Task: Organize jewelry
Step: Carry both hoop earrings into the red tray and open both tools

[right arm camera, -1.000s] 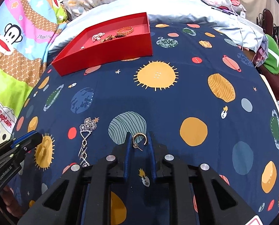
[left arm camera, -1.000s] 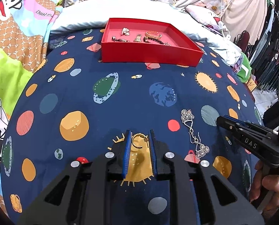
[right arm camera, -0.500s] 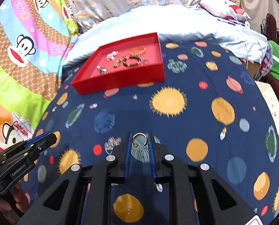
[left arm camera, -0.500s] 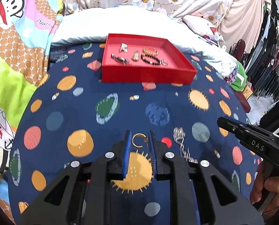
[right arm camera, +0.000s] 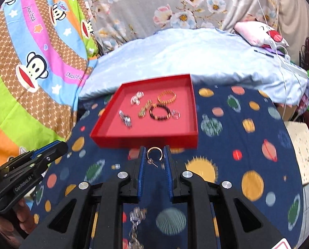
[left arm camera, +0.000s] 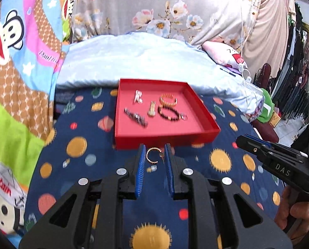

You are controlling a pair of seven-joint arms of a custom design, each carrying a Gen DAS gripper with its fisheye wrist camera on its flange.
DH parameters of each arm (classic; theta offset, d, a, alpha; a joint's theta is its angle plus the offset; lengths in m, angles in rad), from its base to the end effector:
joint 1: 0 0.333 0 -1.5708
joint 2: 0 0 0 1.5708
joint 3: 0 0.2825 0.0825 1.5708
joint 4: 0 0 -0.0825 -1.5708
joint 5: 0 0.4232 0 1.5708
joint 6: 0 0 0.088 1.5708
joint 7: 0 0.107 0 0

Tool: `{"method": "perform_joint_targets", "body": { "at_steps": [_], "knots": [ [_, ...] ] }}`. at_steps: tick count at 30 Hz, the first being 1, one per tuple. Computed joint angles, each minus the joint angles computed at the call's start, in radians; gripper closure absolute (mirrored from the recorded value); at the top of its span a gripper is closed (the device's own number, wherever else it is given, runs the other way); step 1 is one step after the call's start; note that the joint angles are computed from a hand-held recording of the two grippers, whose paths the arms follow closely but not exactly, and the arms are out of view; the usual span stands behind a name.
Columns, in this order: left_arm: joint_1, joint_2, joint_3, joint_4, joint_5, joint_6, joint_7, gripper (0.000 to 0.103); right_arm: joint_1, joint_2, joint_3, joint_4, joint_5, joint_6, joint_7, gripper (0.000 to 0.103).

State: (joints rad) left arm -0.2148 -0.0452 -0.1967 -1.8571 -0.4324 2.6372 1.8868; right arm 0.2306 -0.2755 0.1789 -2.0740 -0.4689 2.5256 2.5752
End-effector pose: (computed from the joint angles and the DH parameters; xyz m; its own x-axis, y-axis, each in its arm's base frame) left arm 0.5884 -0.2475 0.5873 -0.4917 -0.8532 0.1742 -0.6273 0.2082 -0.7504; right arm 0.5188 0.2394 0.5867 -0.2010 -0.9565 -0.2114 -0.6452 0.2917 -0.7062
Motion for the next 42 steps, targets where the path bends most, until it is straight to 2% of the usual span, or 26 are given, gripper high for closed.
{"method": "perform_joint_targets", "body": {
  "at_steps": [8, 14, 19, 32, 42],
  "knots": [
    [0.000, 0.193, -0.026, 0.225, 0.130, 0.025, -0.079, 0.085, -0.005, 0.152, -0.040, 0.158, -0.021, 0.027, -0.052, 0.087],
    [-0.022, 0.365, -0.035, 0.420, 0.261, -0.027, -0.168, 0.085, 0.015, 0.270, -0.089, 0.259, 0.039, 0.040, -0.108, 0.087],
    [-0.036, 0.457, -0.035, 0.519, 0.325, -0.069, -0.215, 0.085, 0.031, 0.338, -0.117, 0.304, 0.088, 0.032, -0.145, 0.087],
    [-0.057, 0.605, -0.024, 0.684, 0.398, -0.150, -0.277, 0.085, 0.053, 0.427, -0.151, 0.357, 0.152, 0.017, -0.194, 0.087],
    [-0.066, 0.649, -0.024, 0.737, 0.412, -0.185, -0.291, 0.085, 0.060, 0.457, -0.159, 0.379, 0.165, -0.008, -0.219, 0.086]
  ]
}}
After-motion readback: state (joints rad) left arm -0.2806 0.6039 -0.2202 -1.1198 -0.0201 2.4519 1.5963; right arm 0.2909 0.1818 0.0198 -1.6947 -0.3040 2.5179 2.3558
